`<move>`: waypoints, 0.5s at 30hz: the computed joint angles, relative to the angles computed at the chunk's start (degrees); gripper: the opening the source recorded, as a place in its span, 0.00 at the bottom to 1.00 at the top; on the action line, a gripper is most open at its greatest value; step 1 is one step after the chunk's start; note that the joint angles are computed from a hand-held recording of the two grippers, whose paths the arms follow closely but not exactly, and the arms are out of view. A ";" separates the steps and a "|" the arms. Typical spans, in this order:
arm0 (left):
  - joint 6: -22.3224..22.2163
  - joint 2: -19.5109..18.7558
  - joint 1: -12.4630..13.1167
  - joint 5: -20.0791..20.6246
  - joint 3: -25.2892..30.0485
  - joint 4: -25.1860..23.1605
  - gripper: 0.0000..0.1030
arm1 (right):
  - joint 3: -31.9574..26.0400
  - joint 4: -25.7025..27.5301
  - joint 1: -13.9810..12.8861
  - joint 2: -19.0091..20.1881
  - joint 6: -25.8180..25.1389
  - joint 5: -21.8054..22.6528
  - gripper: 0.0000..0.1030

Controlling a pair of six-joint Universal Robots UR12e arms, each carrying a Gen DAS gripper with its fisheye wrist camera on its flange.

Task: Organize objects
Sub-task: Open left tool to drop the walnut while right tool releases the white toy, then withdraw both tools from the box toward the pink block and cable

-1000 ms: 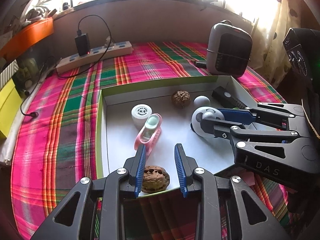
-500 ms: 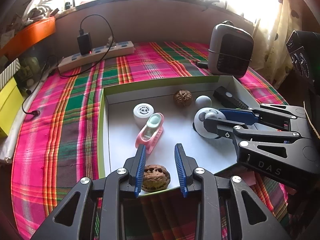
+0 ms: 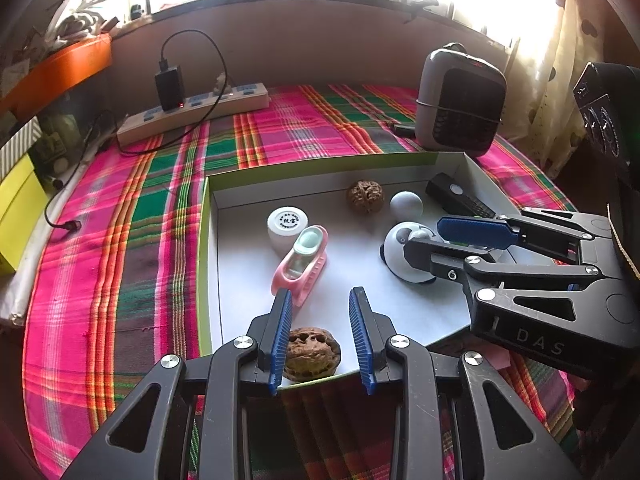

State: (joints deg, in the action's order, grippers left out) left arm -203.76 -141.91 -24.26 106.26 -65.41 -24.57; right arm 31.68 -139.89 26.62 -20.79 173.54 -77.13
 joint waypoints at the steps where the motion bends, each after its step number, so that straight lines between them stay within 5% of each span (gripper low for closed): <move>1: 0.04 0.04 -0.02 0.05 0.00 -0.01 0.27 | 0.06 -0.11 0.03 -0.03 0.05 -0.09 0.36; 15: -0.28 0.31 -0.09 0.55 -0.24 -0.17 0.29 | 2.34 -2.84 0.11 -1.11 0.74 -0.31 0.40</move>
State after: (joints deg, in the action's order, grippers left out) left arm -204.04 -141.61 -24.35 106.81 -65.65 -24.74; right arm 34.02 -142.74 26.73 -21.90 174.28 -77.44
